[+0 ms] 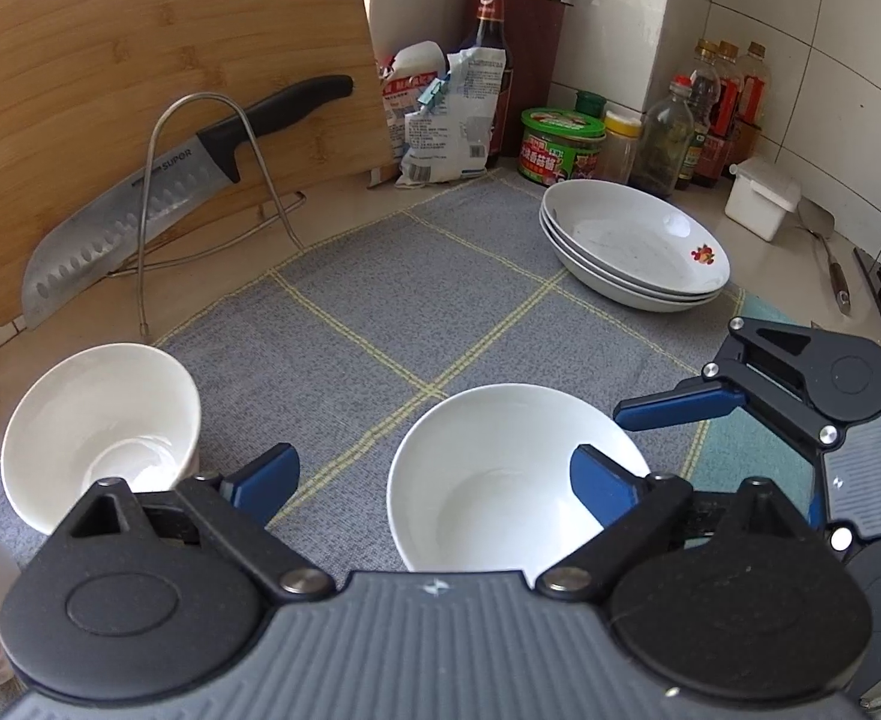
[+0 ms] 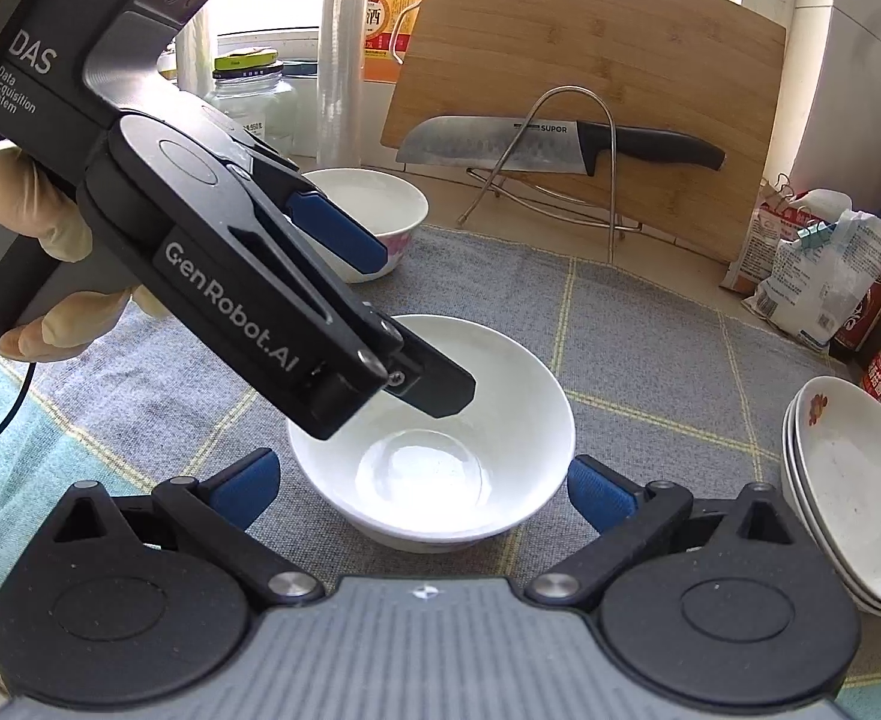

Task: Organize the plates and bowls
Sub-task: 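Set the bowl down on the towel, open the left tool, pull back, then move the right tool to the white bowl in the middle of the towel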

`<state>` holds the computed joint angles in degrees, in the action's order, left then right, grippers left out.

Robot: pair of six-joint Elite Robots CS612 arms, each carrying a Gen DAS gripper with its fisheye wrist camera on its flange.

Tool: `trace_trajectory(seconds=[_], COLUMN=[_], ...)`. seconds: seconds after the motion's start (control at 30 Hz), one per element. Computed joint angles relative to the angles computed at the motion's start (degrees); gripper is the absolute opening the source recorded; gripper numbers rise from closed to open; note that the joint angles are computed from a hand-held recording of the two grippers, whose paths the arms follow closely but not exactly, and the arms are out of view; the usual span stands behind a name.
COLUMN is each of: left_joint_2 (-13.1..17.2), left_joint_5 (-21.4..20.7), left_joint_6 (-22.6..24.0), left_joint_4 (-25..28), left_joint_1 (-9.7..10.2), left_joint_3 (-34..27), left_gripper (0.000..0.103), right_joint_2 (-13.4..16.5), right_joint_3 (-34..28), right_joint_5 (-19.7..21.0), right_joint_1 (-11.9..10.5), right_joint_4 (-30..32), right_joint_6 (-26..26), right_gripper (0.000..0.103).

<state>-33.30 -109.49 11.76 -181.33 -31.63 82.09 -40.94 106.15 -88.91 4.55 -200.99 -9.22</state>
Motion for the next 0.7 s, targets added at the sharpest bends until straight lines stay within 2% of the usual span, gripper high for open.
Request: trace_trajectory(seconds=[0.13, 0.43, 0.7], left_joint_2=[-0.8, -2.5, -3.1], left_joint_5=[1.0, 8.4, 10.1], left_joint_6=[-3.3, -8.9, -13.9], left_joint_4=[-2.4, -9.4, -11.1], left_joint_1=[0.46, 0.81, 1.78], left_joint_3=[1.6, 5.8, 7.9], left_gripper=[0.097, 0.097, 0.098], right_joint_2=[-0.1, -0.4, -0.9], right_joint_3=[0.0, 0.1, -0.2], right_joint_5=[-0.1, 0.7, 1.3], right_joint_1=[0.2, 0.8, 1.1], right_joint_4=[-0.3, -0.7, -0.6], right_joint_6=[-0.3, -1.1, -1.2], right_gripper=[0.103, 0.103, 0.103])
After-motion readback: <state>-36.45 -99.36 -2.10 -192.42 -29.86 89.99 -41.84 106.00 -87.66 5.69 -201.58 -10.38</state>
